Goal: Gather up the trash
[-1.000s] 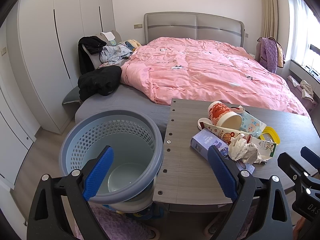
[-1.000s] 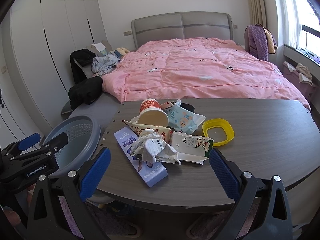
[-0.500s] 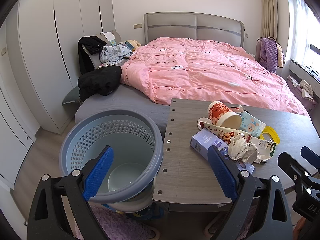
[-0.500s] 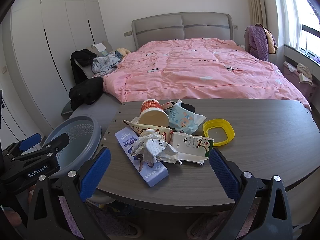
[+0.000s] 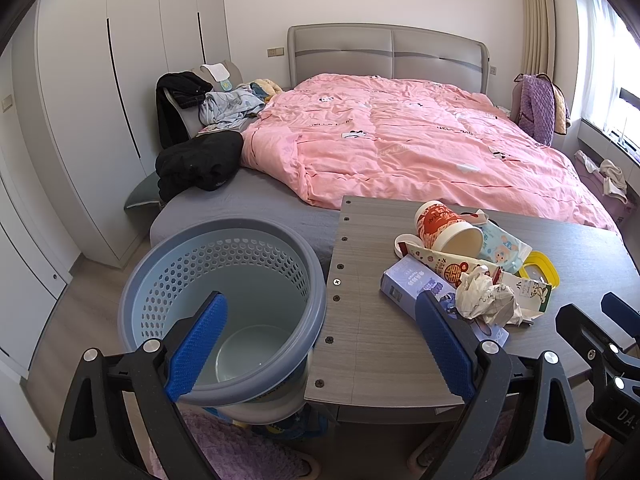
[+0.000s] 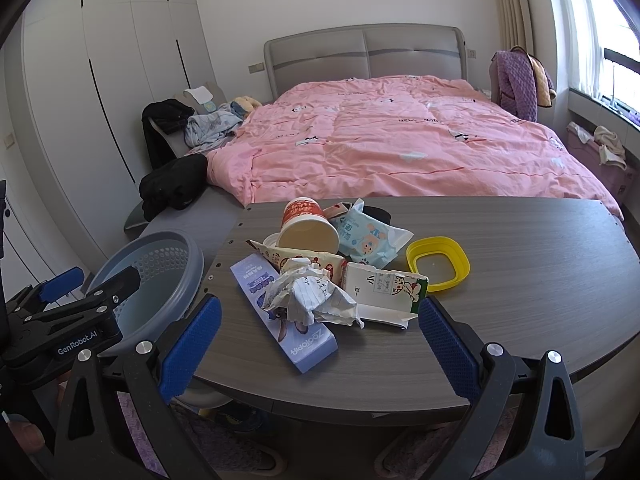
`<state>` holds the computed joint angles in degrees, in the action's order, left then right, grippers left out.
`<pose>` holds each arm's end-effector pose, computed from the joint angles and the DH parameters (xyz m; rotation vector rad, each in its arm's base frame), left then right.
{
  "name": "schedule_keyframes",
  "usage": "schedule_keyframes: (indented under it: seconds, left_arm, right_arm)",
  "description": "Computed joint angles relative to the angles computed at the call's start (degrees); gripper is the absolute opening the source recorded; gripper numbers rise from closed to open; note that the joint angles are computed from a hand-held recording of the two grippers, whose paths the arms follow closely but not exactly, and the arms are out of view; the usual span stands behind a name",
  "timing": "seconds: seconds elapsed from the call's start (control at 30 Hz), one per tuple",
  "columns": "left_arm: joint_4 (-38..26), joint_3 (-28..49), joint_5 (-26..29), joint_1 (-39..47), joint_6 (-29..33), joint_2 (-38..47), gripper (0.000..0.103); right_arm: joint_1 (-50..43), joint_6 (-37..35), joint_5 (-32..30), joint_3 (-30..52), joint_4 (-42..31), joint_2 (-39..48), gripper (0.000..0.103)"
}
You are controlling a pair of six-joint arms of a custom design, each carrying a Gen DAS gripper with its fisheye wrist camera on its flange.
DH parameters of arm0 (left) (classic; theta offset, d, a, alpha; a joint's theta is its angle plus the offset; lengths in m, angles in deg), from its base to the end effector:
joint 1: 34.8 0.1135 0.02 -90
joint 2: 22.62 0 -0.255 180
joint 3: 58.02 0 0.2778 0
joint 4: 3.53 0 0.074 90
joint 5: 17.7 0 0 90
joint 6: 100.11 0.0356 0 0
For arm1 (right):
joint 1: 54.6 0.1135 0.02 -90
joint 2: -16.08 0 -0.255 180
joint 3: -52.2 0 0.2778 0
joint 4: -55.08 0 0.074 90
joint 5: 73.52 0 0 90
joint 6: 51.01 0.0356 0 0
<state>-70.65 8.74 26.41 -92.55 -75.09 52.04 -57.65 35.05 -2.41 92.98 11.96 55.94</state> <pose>0.1567 -0.2005 0.2258 -0.2743 2.3005 0.2024 0.1822 0.0018 0.2091 -0.1852 2.2716 0.3160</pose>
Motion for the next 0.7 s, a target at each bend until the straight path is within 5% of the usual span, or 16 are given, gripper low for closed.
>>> schedule_keyframes:
  seconds: [0.7]
  left_arm:
    - [0.13,-0.34,0.37,-0.10,-0.37,0.15,0.091]
  right_arm:
    - [1.04,0.89,-0.47,-0.86,1.01,1.41,0.097]
